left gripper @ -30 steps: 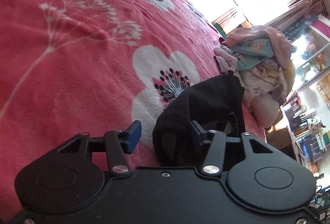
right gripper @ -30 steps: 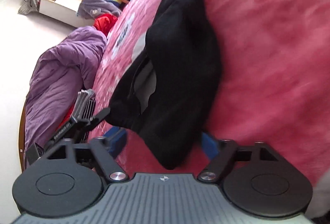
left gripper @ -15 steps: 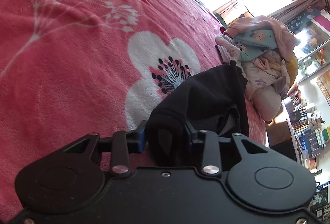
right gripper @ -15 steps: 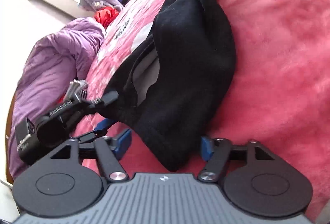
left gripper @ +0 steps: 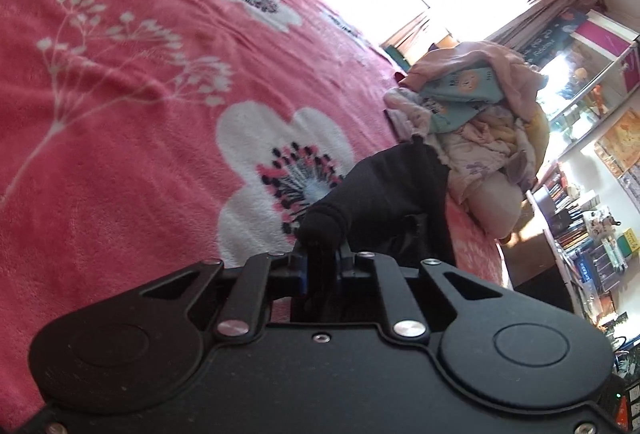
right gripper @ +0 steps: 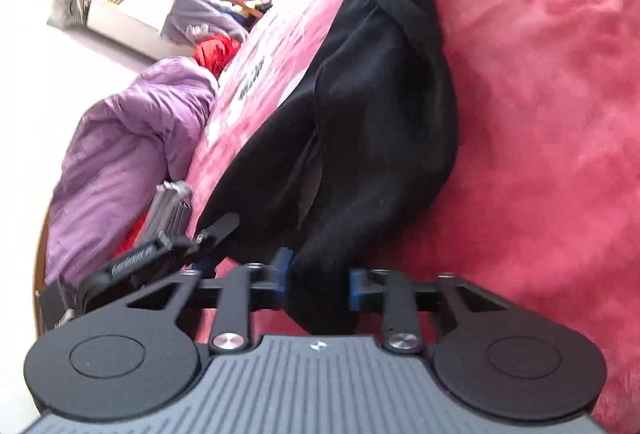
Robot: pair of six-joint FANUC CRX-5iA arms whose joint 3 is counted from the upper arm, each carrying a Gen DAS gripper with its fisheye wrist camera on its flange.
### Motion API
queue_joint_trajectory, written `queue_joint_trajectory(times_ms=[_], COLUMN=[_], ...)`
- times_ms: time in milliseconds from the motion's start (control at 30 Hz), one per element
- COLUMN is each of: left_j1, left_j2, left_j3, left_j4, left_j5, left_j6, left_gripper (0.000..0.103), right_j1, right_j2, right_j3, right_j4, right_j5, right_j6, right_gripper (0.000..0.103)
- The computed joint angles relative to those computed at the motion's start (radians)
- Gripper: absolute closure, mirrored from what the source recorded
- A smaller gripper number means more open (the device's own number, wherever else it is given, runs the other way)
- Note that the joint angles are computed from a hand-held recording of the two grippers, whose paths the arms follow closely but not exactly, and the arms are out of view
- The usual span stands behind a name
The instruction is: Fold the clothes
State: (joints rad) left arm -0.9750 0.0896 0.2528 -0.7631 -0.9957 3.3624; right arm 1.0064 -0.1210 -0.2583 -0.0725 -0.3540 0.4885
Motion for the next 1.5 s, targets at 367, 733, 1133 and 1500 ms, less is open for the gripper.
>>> queue_joint_trajectory(times_ms=[367,733,1133,1500], left_j1=[-0.135,-0.206,-0.309,-0.262], left_j2=[0.028,0.082,0.102,0.028], left_j3=[0.125,0.385,0.586,0.523], left_j4=[-0.220,-0.374,-0.568,-0.548], left_j5=[-0.018,0.000,-0.097,-0.256], left_j6=[0.101,-0.034,-0.192,-0.214], left_gripper=[0.095,0.095,0.095,0.095], right_j1=[-0.063,-0.233,-0.279,-0.240], right_j2=[-0.168,-0.170,-0.125,0.058], right_j3=[-0.161,0.241,0.518,0.739], right_j4=[0.419,-0.223,-0.475,-0.536], right_j5=[0.194,-0.001,-0.097,-0.254], right_j6=[-0.321,0.445,0.707,0.722], right_gripper=[0.090,0.091,0.091,0.091])
